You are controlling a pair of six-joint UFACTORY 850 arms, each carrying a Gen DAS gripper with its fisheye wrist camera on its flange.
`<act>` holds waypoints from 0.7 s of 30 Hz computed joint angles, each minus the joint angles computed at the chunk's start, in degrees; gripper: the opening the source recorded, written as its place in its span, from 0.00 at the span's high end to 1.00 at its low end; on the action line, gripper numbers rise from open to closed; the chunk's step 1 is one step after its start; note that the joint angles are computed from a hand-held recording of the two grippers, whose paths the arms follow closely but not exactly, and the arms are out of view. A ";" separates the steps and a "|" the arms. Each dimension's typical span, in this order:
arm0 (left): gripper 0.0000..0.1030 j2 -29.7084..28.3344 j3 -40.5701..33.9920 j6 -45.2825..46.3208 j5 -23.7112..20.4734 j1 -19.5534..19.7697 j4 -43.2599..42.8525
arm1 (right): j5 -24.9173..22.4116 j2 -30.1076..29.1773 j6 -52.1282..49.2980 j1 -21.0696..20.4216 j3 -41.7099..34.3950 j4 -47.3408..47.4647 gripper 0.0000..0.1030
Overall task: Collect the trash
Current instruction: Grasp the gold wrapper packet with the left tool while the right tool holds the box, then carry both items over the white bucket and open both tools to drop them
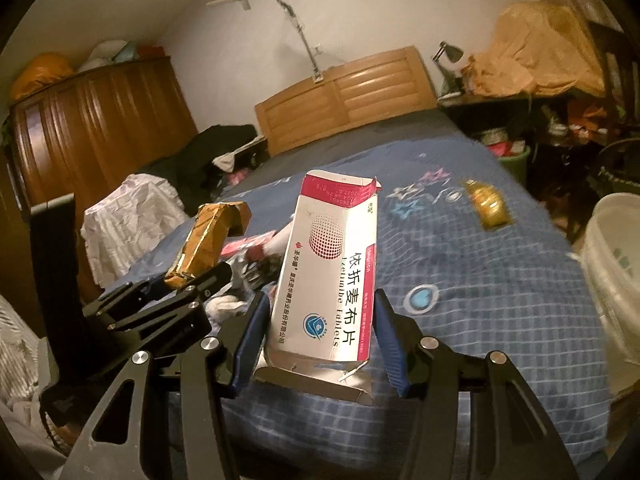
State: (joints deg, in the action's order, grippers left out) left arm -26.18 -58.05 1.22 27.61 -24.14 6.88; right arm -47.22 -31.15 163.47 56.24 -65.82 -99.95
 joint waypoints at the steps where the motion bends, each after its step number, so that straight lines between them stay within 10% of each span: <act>1: 0.57 0.07 0.02 -0.07 0.24 -0.45 0.18 | -0.98 0.48 -0.36 0.22 0.57 0.80 0.48; 21: 0.57 -8.47 -14.62 -10.18 -2.38 -16.72 16.45 | -24.90 21.98 -1.10 5.41 26.20 29.70 0.48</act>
